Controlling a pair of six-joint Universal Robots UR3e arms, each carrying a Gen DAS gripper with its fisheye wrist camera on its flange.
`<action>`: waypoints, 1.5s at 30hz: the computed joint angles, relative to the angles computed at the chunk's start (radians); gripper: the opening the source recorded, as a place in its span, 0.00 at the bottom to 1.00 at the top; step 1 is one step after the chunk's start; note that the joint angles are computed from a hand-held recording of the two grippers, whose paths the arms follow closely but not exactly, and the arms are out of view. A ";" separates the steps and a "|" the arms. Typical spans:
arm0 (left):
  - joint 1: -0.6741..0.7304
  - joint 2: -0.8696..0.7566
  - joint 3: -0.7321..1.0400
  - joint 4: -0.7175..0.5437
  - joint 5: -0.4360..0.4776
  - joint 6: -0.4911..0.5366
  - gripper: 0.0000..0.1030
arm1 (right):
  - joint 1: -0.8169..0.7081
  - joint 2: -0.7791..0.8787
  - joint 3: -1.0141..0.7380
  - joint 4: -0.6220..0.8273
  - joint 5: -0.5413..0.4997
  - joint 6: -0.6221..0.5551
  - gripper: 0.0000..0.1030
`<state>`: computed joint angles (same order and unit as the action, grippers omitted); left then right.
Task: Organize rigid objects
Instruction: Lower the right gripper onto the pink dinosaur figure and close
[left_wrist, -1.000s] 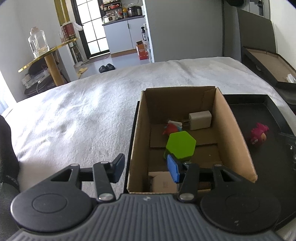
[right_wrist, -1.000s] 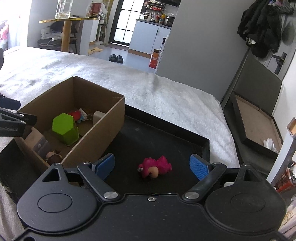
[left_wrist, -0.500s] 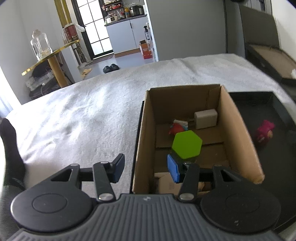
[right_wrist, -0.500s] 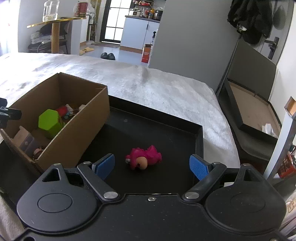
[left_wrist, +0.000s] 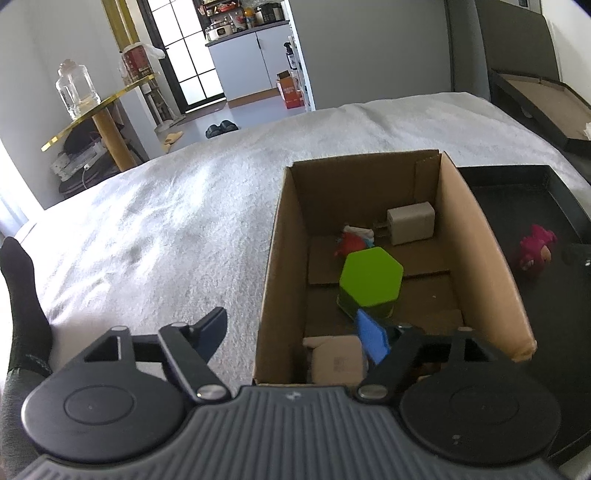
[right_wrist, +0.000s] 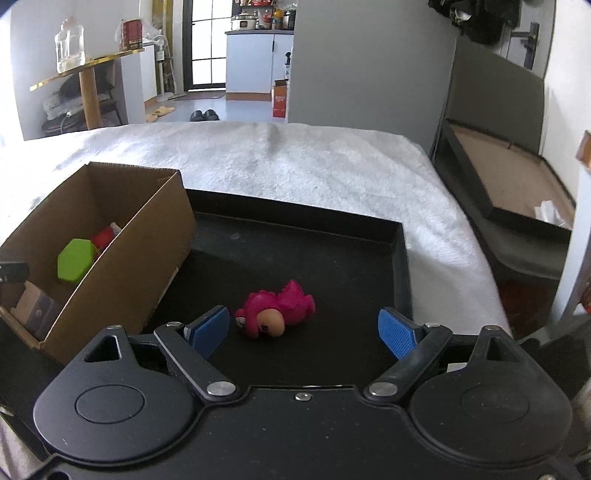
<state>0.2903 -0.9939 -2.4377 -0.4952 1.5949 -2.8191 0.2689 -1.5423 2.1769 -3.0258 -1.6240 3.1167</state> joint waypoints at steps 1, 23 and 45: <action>-0.005 -0.005 -0.001 0.006 0.004 -0.001 0.78 | -0.004 0.010 -0.010 0.012 0.017 -0.006 0.86; -0.057 -0.091 0.008 0.066 0.054 -0.042 0.85 | -0.034 0.268 -0.203 0.059 0.087 -0.096 0.96; -0.019 -0.058 -0.006 0.036 0.017 -0.038 0.85 | -0.012 0.014 -0.057 0.184 0.074 -0.106 0.66</action>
<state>0.2711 -1.0514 -2.4440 -0.4592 1.6115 -2.8575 0.2573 -1.5283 2.1204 -2.8414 -1.5498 3.0102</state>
